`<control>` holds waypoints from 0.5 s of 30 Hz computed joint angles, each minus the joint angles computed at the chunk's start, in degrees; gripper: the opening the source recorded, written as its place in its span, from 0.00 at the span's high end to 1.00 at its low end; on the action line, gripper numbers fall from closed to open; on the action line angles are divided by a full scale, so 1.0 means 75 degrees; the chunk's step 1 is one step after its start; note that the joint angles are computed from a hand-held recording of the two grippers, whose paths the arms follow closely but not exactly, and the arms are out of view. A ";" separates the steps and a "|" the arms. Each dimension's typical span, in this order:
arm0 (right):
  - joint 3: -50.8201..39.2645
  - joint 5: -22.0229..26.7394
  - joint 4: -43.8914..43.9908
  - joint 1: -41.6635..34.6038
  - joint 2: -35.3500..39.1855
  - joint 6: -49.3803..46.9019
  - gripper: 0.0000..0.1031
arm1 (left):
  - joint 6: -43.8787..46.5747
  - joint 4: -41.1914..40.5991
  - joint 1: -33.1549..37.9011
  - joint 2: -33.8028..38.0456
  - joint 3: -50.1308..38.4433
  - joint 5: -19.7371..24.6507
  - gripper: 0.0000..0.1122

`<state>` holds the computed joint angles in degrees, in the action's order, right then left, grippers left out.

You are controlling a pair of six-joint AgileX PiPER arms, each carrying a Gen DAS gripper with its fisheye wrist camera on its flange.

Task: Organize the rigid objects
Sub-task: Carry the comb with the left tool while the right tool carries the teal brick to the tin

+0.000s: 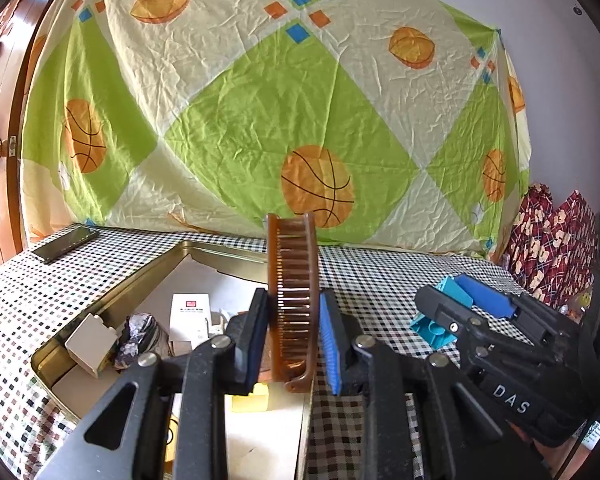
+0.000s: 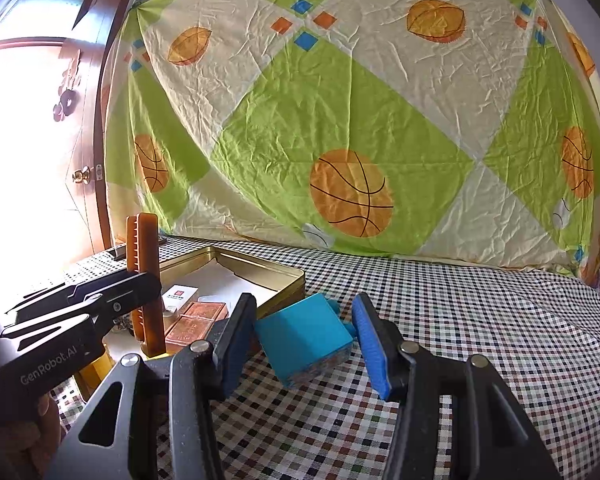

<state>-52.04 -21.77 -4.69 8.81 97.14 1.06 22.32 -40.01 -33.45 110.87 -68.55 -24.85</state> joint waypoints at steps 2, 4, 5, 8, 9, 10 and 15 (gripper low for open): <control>-0.0030 0.0020 0.0052 0.0045 0.0030 -0.0059 0.49 | -0.0124 0.0102 0.0041 -0.0033 0.0045 -0.0010 0.79; -0.0054 0.0033 0.0067 0.0068 0.0051 -0.0068 0.49 | -0.0208 0.0158 0.0074 -0.0078 0.0124 -0.0076 0.79; -0.0062 0.0035 0.0079 0.0074 0.0059 -0.0074 0.49 | -0.0208 0.0142 0.0093 -0.0093 0.0146 -0.0099 0.79; -0.0069 0.0018 0.0145 0.0101 0.0078 -0.0124 0.49 | -0.0474 0.0318 0.0200 -0.0160 0.0225 -0.0096 0.79; -0.0075 0.0010 0.0177 0.0118 0.0088 -0.0157 0.49 | -0.0487 0.0325 0.0228 -0.0173 0.0231 -0.0091 0.79; -0.0079 -0.0001 0.0216 0.0141 0.0100 -0.0200 0.49 | -0.0525 0.0351 0.0256 -0.0193 0.0250 -0.0081 0.79; -0.0096 -0.0079 0.0529 0.0295 0.0144 -0.0554 0.49 | -0.0738 0.0523 0.0354 -0.0269 0.0353 -0.0110 0.79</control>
